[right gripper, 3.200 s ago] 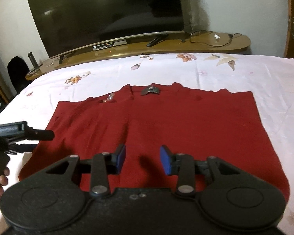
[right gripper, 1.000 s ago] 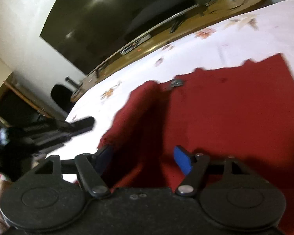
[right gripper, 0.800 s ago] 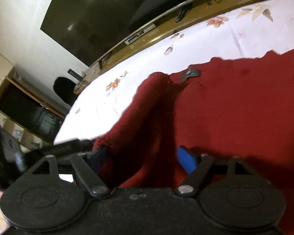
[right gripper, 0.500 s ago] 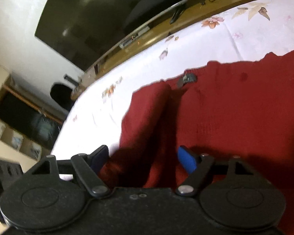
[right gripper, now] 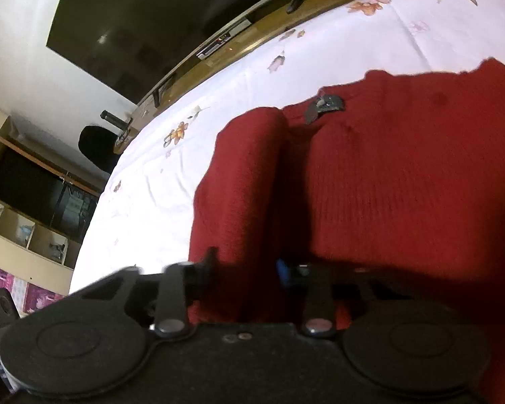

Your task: Fold small clothes

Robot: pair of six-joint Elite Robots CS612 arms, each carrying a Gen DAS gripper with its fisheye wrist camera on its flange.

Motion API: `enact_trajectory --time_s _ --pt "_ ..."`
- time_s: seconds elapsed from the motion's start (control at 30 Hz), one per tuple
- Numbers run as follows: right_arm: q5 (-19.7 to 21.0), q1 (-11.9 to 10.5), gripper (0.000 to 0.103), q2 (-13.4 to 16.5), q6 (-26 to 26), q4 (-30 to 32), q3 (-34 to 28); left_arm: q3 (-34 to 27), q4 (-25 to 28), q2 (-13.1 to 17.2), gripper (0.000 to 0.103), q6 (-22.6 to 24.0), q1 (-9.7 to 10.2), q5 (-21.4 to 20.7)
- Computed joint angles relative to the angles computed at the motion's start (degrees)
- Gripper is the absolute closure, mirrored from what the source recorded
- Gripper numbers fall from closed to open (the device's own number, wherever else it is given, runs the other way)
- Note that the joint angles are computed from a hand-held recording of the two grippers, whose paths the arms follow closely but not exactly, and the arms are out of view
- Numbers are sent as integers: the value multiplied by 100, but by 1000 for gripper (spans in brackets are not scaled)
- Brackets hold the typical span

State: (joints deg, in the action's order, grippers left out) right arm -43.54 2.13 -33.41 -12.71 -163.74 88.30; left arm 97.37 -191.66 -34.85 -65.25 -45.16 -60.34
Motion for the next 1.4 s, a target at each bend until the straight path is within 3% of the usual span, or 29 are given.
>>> enact_trajectory --time_s 0.13,0.23,0.3,0.33,0.43,0.57,0.73,0.8,0.87,1.03,1.13,1.4 --pt "-108 -10 82 -126 -80 -623 233 98 79 -78 95 -185 -17 254" --pt "-451 42 82 -264 -529 -1195 475 111 140 -108 95 -118 -27 340" --pt "-701 68 72 -314 -532 -1601 626 107 202 -120 95 -103 -39 372" --pt "-717 58 69 -330 -458 -1544 642 106 217 -122 95 -103 -46 377" --pt "-229 -43 59 -368 -391 -734 615 96 248 -116 95 -113 -58 353" --pt "49 -96 61 -354 -329 -238 597 87 237 -88 95 -186 -45 265" --pt "213 -60 60 -219 99 -278 396 56 233 -39 95 -170 -71 262" --pt "169 -35 65 -220 207 -514 415 53 250 -37 95 -195 -83 308" --pt "25 21 83 -210 189 -707 399 54 259 -38 95 -217 -91 360" --pt "137 79 87 -259 -145 -1264 510 102 10 -61 95 -207 -166 668" --pt "243 37 87 -351 -331 -1723 637 51 -190 -78 95 42 -213 857" --pt "316 -414 87 -543 -429 -1992 780 -539 -293 136 95 617 -171 422"
